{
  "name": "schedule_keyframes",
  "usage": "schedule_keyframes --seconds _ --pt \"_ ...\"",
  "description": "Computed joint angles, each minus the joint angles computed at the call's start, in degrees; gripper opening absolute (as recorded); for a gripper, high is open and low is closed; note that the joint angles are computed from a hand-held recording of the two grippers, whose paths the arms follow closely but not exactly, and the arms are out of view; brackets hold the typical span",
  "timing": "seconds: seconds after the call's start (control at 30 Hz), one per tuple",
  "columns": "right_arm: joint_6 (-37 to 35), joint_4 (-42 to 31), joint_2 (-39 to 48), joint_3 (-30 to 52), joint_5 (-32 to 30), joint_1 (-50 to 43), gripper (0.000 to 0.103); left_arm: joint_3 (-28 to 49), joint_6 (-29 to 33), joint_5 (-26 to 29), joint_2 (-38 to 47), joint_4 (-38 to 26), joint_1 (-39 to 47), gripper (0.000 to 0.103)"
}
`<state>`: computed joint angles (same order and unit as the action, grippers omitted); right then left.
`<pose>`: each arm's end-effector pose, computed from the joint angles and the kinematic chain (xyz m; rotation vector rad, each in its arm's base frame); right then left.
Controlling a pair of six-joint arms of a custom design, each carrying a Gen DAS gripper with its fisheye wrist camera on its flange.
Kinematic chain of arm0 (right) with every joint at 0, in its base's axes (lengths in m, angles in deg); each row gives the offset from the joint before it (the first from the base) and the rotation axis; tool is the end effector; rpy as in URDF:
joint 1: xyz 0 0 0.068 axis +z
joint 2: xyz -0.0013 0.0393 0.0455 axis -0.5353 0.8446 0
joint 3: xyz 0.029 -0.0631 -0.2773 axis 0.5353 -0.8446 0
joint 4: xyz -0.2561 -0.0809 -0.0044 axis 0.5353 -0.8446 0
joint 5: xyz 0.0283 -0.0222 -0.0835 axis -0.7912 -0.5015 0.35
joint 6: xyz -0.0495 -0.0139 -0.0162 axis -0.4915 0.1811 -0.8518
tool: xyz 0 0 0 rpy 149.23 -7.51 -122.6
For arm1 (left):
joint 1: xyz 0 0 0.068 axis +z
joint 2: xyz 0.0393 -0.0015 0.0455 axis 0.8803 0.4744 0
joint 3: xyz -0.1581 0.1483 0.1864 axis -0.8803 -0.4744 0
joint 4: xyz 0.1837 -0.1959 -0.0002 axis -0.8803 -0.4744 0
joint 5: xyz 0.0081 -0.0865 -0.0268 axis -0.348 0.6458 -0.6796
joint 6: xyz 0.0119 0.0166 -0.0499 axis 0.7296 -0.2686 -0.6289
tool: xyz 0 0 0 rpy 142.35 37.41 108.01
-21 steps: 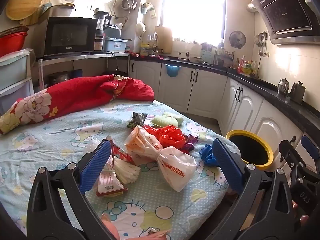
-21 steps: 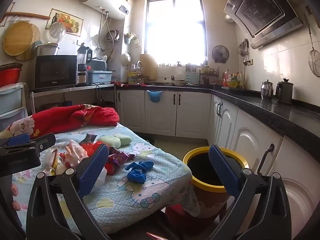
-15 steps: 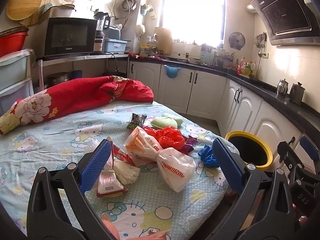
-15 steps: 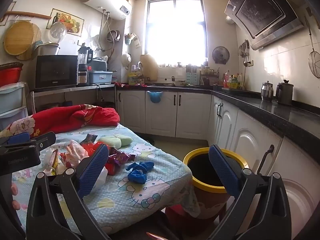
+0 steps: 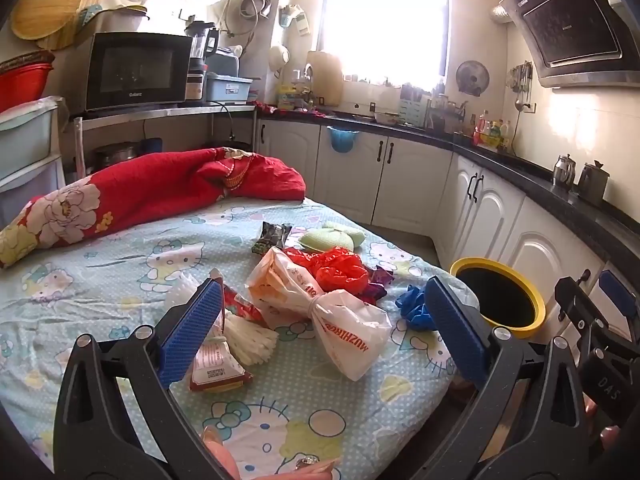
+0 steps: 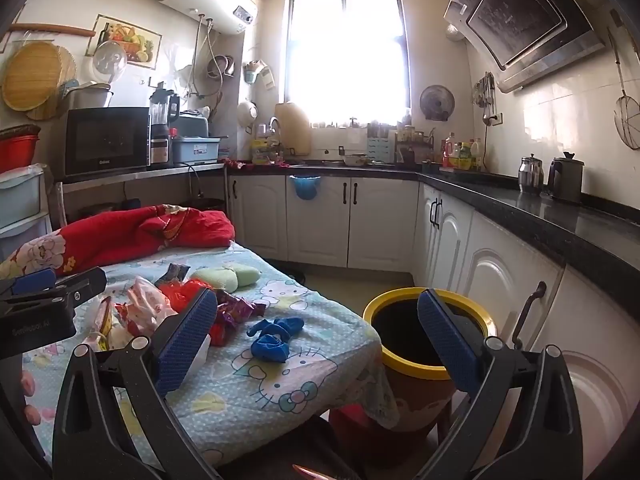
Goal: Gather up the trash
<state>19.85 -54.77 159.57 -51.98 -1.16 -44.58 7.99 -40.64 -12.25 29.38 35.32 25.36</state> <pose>0.2544 -0.0394 0.2138 -0.2347 1.8228 0.1761 0.2219 -0.1329 0.2271 -0.3261 1.9553 0.0582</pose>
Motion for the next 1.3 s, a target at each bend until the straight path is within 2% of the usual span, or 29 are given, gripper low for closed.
schedule_keyframes --seconds 0.93,1.03,1.3 --pt "0.05 0.38 0.96 0.08 -0.22 -0.40 0.097 -0.10 0.31 0.51 0.13 0.21 0.51 0.093" --pt "-0.18 0.47 1.31 0.14 -0.53 -0.60 0.097 -1.29 0.19 0.58 0.99 2.29 0.76 0.094" --pt "-1.16 -0.99 2.13 0.78 0.46 0.89 0.097 -2.09 -0.54 1.22 0.91 2.38 1.56 0.094"
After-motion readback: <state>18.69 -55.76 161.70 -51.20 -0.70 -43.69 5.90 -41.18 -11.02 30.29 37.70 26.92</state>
